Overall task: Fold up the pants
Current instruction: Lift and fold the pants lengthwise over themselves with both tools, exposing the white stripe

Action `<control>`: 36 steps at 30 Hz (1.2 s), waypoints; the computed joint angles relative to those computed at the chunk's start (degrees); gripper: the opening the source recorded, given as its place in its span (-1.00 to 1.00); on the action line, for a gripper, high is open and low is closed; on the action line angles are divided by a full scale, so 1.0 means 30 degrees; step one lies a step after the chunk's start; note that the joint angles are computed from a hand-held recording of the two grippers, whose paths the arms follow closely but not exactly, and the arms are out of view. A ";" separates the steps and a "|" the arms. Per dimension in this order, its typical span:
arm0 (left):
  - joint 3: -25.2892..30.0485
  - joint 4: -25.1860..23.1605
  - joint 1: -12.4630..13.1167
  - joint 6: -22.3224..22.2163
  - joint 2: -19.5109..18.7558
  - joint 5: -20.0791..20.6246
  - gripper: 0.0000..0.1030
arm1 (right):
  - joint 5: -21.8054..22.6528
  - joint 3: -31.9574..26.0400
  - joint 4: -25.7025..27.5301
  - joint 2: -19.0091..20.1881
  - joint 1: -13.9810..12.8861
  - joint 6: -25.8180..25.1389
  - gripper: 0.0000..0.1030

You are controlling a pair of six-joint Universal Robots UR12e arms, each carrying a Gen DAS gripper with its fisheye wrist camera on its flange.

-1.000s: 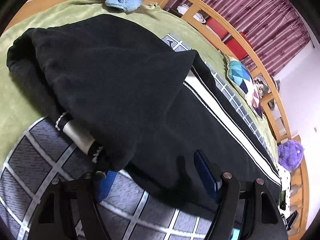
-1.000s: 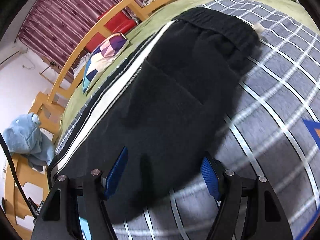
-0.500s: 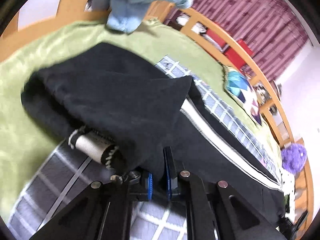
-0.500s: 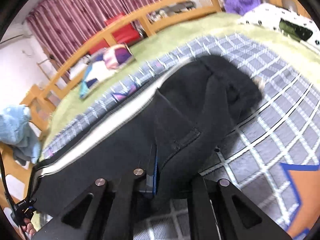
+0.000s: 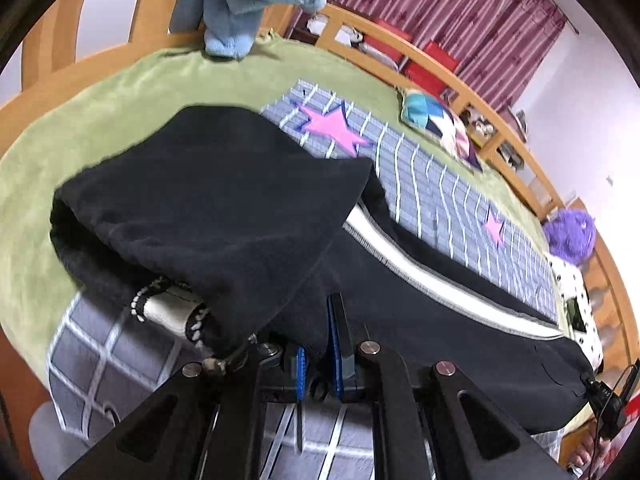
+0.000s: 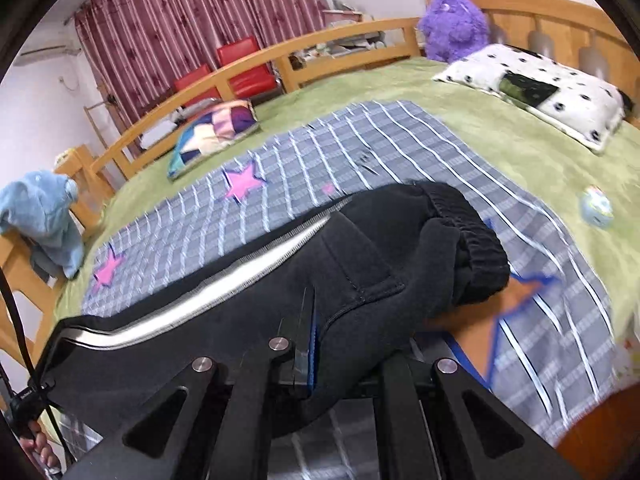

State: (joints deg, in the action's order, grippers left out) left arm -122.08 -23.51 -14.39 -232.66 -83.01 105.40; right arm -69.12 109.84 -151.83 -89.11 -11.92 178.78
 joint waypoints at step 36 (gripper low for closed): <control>0.0617 -0.0277 0.1337 0.6253 0.0268 0.4525 -0.84 | -0.3179 0.1344 0.1799 -0.1403 0.2349 -0.0297 -0.28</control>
State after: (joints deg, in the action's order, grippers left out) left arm -120.23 -24.34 -10.38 -213.90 -82.21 118.98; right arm -78.66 113.87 -146.43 -93.32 -4.87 177.88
